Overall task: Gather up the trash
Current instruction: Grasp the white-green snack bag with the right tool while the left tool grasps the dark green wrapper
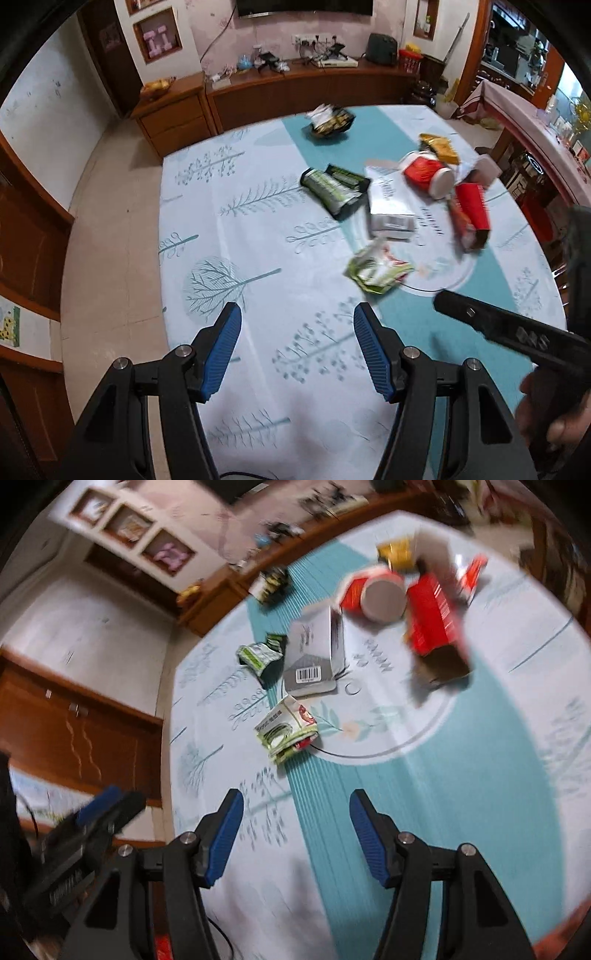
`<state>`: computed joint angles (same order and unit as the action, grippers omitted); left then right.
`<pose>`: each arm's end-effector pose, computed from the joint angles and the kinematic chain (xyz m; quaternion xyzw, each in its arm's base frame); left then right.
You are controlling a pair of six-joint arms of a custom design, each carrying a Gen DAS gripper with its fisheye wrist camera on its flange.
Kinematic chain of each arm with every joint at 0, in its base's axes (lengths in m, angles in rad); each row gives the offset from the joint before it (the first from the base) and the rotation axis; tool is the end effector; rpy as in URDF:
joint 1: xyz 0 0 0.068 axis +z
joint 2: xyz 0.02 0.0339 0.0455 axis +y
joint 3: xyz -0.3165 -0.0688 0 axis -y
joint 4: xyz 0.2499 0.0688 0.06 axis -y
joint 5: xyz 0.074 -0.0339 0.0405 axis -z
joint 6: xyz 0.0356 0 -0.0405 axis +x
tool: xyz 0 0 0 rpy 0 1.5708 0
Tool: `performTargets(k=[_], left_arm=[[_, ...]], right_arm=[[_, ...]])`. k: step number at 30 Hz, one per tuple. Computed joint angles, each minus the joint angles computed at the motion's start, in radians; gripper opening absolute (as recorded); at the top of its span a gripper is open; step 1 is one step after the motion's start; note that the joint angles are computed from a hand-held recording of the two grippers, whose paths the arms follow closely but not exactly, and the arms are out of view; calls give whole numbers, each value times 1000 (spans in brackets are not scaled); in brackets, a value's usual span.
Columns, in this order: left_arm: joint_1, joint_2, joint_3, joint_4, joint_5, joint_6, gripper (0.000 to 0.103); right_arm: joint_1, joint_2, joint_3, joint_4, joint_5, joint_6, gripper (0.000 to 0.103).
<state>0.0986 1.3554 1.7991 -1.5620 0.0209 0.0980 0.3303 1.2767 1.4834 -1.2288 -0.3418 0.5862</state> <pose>0.1993 0.0190 0.4856 0.0021 0.9745 0.0119 0.2242 0.2010 0.0815 0.4347 0.0753 0.9467 0.2649 0.1670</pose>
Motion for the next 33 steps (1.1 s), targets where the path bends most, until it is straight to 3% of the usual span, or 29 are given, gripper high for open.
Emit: performTargets(k=[4, 8, 13, 16, 26, 33], left_arm=[[88, 34, -60, 43, 51, 68, 62], [138, 77, -70, 71, 80, 108, 62], [158, 151, -15, 82, 119, 99, 62], [142, 209, 38, 80, 140, 66, 62], [46, 435, 217, 80, 208, -115, 62], [11, 580, 288, 92, 241, -297, 62]], right_arm=[[36, 88, -52, 128, -9, 106, 50], [74, 164, -42, 177, 20, 161, 45], [87, 227, -12, 184, 49, 203, 13], [85, 250, 6, 185, 49, 183, 6], [54, 256, 185, 95, 186, -13, 5], [-15, 280, 232, 74, 196, -62, 5]])
